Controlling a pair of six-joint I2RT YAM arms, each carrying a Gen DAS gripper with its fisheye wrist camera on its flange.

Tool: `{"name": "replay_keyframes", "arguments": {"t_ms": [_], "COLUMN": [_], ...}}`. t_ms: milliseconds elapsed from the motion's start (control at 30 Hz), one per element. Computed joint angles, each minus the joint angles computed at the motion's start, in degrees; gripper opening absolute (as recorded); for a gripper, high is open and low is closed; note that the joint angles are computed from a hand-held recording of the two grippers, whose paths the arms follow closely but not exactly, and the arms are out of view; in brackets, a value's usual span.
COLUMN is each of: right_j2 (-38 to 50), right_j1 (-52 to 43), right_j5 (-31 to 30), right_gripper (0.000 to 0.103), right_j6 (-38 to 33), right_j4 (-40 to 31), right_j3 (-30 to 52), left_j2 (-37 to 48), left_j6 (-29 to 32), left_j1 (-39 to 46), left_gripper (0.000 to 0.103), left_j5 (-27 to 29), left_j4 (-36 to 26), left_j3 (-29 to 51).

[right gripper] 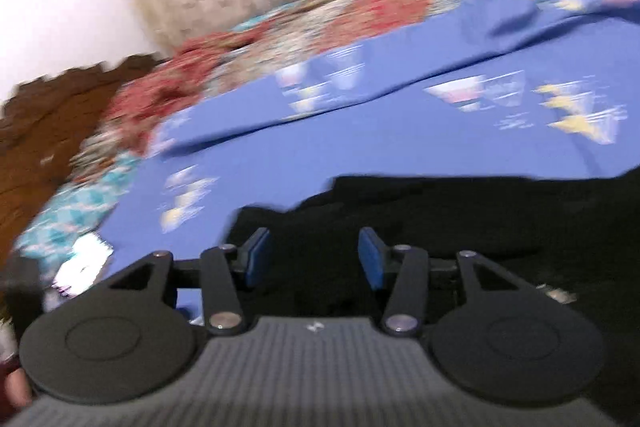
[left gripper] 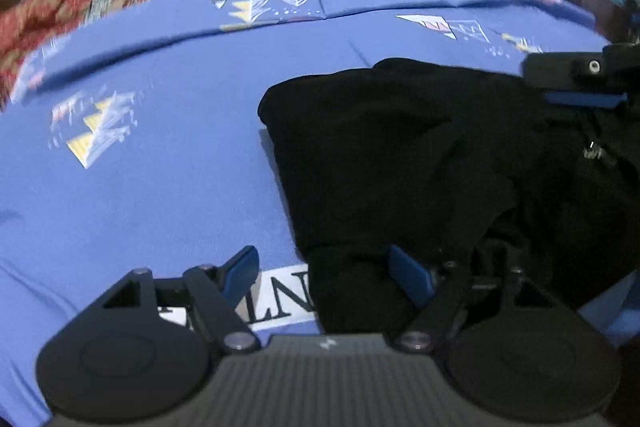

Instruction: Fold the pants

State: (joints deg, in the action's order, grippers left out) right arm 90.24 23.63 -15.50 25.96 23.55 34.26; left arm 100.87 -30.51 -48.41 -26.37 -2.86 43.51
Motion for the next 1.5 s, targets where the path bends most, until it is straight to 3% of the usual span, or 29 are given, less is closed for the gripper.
{"name": "replay_keyframes", "arguments": {"t_ms": [67, 133, 167, 233, 333, 433, 533, 633, 767, 833, 967, 1033, 1100, 1167, 1333, 1433, 1500], "right_j2": [2.4, 7.1, 10.0, 11.1, 10.4, 3.6, -7.2, -20.4, -34.5, -35.0, -28.4, -24.5, -26.0, -31.3, -42.7, -44.2, -45.3], "right_j1": [0.6, 2.0, 1.8, -0.3, -2.1, -4.0, -7.7, -15.8, -30.1, -37.4, -47.2, -48.7, -44.6, -38.6, -23.1, -13.8, -11.6], "right_j5": [-2.5, 0.0, 0.4, -2.1, -5.0, -7.5, -5.5, -1.8, 3.4, 3.5, -2.9, -9.2, -7.1, -2.1, 7.6, 13.7, 14.5], "right_gripper": [0.045, 0.044, 0.039, 0.038, 0.038, 0.040, 0.046, 0.049, 0.063, 0.064, 0.064, 0.050, 0.028, 0.023, 0.021, 0.021, 0.022], "right_j6": [-1.6, -2.8, -2.5, -0.1, 1.2, 0.7, -1.2, -4.4, -7.3, -9.0, -9.0, -8.5, -7.5, -7.3, -10.2, -12.4, -14.2], "right_j4": [-1.2, -6.6, -6.5, -1.8, -3.5, -2.6, -1.8, -4.2, -10.1, -11.7, -11.8, -14.7, -15.6, -18.1, -24.2, -25.1, -24.9], "right_j3": [1.2, 4.6, 5.4, 3.6, 4.3, -1.0, -8.1, -15.6, -21.2, -22.1, -22.3, -20.9, -21.5, -21.9, -20.7, -20.0, -20.8], "left_j2": [1.7, 2.8, 3.3, 3.4, 1.7, -3.2, -10.4, -14.5, -14.9, -12.7, -5.0, -1.1, 3.7, 8.5, 18.8, 24.9, 29.3], "left_j6": [0.4, 1.7, 2.1, 2.0, 1.9, 3.2, 4.4, 4.1, 3.0, 3.2, 5.6, 6.7, 8.1, 9.1, 10.3, 10.9, 11.0], "left_j1": [-1.6, -2.4, -2.7, -2.5, -0.9, -0.1, 1.1, 3.7, 6.6, 6.4, 3.3, 1.6, 0.0, -1.3, -5.3, -7.2, -7.8], "left_gripper": [0.075, 0.077, 0.078, 0.081, 0.081, 0.080, 0.080, 0.080, 0.080, 0.080, 0.080, 0.081, 0.083, 0.085, 0.090, 0.099, 0.096], "left_j5": [-2.8, -4.5, -5.3, -5.2, -2.7, -1.6, -1.5, 0.5, 6.3, 8.7, 11.6, 13.4, 15.7, 17.7, 20.0, 21.6, 21.2], "left_j4": [-1.1, -1.3, -1.1, -0.8, -2.5, -3.6, -3.2, -4.5, -6.0, -6.7, -9.3, -10.0, -12.3, -15.7, -23.7, -29.1, -33.6], "left_j3": [1.5, 2.3, 2.4, 2.4, 2.6, 1.1, -1.8, -1.2, 3.5, 7.6, 18.6, 23.8, 30.9, 38.5, 54.9, 64.5, 71.0]}}
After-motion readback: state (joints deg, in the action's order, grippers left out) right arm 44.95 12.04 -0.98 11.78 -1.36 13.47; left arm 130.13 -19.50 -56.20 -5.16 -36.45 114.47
